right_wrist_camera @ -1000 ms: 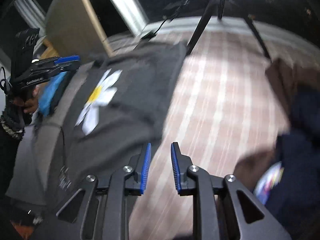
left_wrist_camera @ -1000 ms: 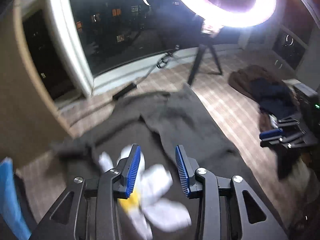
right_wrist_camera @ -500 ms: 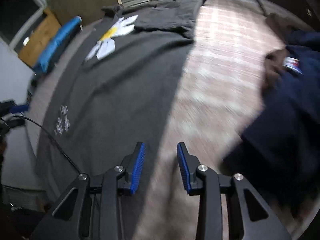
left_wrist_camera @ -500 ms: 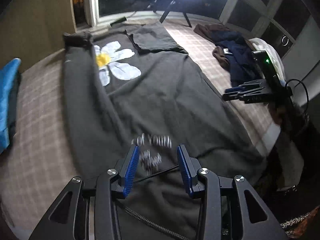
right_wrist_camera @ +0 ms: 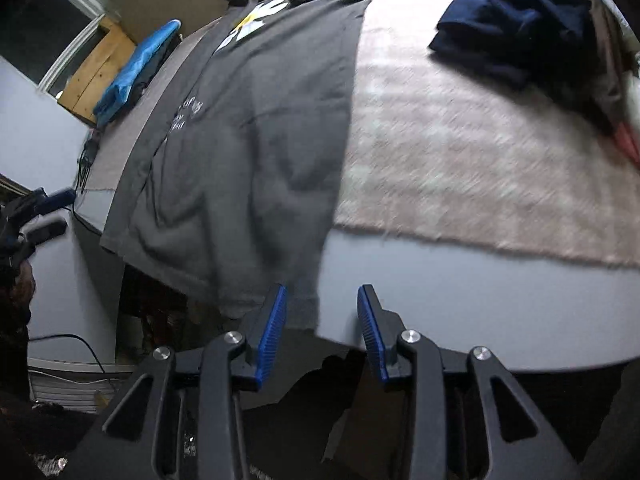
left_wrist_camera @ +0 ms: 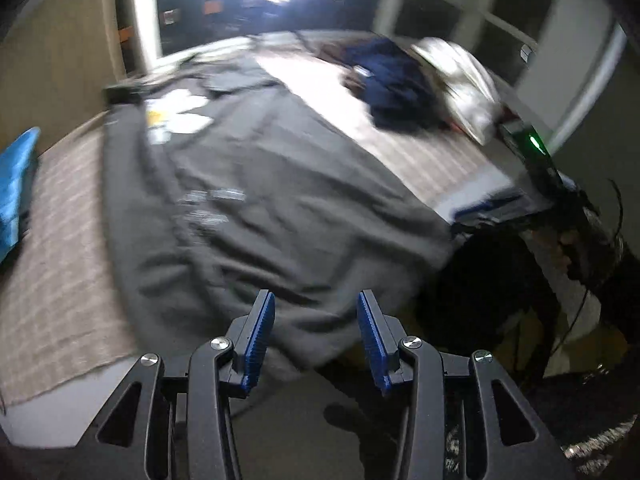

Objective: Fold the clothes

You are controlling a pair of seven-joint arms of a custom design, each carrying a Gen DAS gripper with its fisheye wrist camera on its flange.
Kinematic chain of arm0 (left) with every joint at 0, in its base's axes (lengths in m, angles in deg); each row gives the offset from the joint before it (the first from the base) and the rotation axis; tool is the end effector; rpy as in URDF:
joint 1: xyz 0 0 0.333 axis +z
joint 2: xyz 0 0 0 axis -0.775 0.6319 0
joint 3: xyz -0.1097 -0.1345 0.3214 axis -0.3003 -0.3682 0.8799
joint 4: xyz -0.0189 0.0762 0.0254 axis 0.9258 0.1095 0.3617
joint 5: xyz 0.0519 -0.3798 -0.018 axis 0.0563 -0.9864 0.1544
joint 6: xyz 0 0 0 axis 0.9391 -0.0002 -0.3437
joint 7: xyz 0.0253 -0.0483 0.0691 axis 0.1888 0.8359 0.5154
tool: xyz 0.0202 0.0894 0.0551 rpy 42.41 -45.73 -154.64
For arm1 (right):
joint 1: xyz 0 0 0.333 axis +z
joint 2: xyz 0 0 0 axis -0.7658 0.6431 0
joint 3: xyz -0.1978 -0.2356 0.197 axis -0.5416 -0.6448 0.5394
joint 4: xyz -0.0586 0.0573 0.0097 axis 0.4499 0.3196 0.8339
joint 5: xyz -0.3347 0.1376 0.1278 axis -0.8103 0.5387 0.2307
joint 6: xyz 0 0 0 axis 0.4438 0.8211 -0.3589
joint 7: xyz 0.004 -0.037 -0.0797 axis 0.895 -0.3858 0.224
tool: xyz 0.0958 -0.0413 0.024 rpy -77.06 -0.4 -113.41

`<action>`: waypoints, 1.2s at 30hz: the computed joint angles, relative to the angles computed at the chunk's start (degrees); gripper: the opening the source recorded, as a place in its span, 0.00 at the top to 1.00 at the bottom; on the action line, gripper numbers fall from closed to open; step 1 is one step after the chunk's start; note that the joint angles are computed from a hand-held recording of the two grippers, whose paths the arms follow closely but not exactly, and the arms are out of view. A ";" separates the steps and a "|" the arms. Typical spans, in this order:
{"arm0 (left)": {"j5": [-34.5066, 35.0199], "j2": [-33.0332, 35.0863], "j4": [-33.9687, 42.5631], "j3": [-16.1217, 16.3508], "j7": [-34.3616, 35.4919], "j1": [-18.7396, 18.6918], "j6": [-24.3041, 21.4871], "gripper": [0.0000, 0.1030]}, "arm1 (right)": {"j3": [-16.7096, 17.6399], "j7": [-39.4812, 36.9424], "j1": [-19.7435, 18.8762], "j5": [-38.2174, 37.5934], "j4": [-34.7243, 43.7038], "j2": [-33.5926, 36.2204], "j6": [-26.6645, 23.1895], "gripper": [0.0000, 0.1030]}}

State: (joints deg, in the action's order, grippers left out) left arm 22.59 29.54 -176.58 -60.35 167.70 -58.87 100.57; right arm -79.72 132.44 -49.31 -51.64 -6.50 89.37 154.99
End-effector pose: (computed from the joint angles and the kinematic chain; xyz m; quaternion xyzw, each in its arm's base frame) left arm 0.5580 -0.1870 0.5466 -0.5061 0.8216 -0.2519 0.0735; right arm 0.7434 0.0479 0.4242 -0.7617 0.6014 0.0473 0.2363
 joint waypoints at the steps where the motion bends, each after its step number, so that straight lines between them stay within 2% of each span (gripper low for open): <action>1: -0.24 0.40 -0.38 -0.61 0.51 -0.58 0.47 0.60 | 0.45 -0.60 -0.21 0.92 -0.77 -0.24 0.78 0.64; 2: -0.33 0.93 -0.64 -1.12 0.61 -1.12 1.14 0.60 | 0.87 -1.24 -0.38 1.88 -1.53 -0.48 1.54 0.65; 3: -0.27 1.57 -0.78 -1.57 0.33 -1.60 2.01 0.60 | 0.99 -1.36 -0.20 2.06 -1.70 -0.52 1.65 0.71; 4: -0.19 2.25 -0.90 -2.03 0.03 -2.06 2.88 0.60 | 1.17 -1.65 -0.22 2.13 -1.44 -0.47 0.67 0.91; 5: -0.02 2.82 -1.11 -2.54 -0.09 -2.53 3.94 0.60 | 1.34 -1.94 -0.22 2.21 -1.13 -0.39 -0.37 0.93; 9: -1.47 4.27 -2.98 -5.53 3.93 -4.79 11.67 0.60 | 2.55 -1.83 -2.71 8.26 0.36 -0.42 -4.24 0.93; 11: 1.10 5.38 -3.58 -6.38 4.24 -6.13 16.37 0.60 | 2.64 -0.68 -3.79 10.92 1.83 0.10 -6.05 0.90; 12: 3.88 6.12 -3.62 -6.40 3.16 -6.86 18.07 0.60 | 1.96 0.30 -3.36 9.81 2.42 0.12 -6.92 0.87; 13: 7.78 6.98 -3.39 -6.00 0.97 -7.69 18.90 0.60 | 1.34 1.29 -2.96 8.57 3.03 0.15 -7.79 0.78; 14: 10.98 7.71 -3.05 -5.66 -1.02 -8.19 19.10 0.60 | 0.80 2.27 -2.62 7.31 3.67 0.19 -8.68 0.74; 16: 15.54 8.89 -2.40 -5.47 -3.80 -8.48 19.43 0.60 | 1.25 1.62 -4.13 10.34 1.48 -1.22 -7.46 0.72; 19: 20.04 9.24 -2.08 -5.46 -5.39 -7.83 18.76 0.60 | 0.91 1.91 -4.43 13.08 -1.50 -2.57 -3.37 0.72; 22: 16.75 6.53 -4.61 -6.13 -4.33 -4.64 17.61 0.60 | 0.45 1.56 -3.32 11.95 -3.32 -2.80 0.47 0.72; 24: 16.30 3.56 -7.68 -4.69 -6.52 -3.61 18.32 0.60 | 0.62 0.63 -3.33 11.93 -4.24 -2.86 2.43 0.73; 27: 25.25 1.64 -9.68 -1.24 -15.29 -3.07 17.09 0.60 | 1.00 0.04 -2.70 11.00 -3.34 -1.40 3.61 0.74; 29: 29.23 1.96 -9.23 -0.13 -19.45 -2.40 14.93 0.60 | 0.92 -0.29 -2.37 9.29 -2.70 -0.87 2.99 0.76; 31: 29.74 1.77 -9.53 0.20 -20.54 -1.53 14.30 0.60 | 1.09 -1.35 -1.92 7.89 -2.43 -0.49 3.02 0.85; 36: 25.15 0.52 -11.19 -0.07 -17.00 -0.15 13.45 0.60 | 2.45 -4.17 -2.80 9.69 -2.79 -0.95 1.76 0.85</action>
State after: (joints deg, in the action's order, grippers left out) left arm 47.73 30.06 -187.77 -60.42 150.70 -59.02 114.02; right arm -77.27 128.27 -52.11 -41.96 -9.29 88.43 156.75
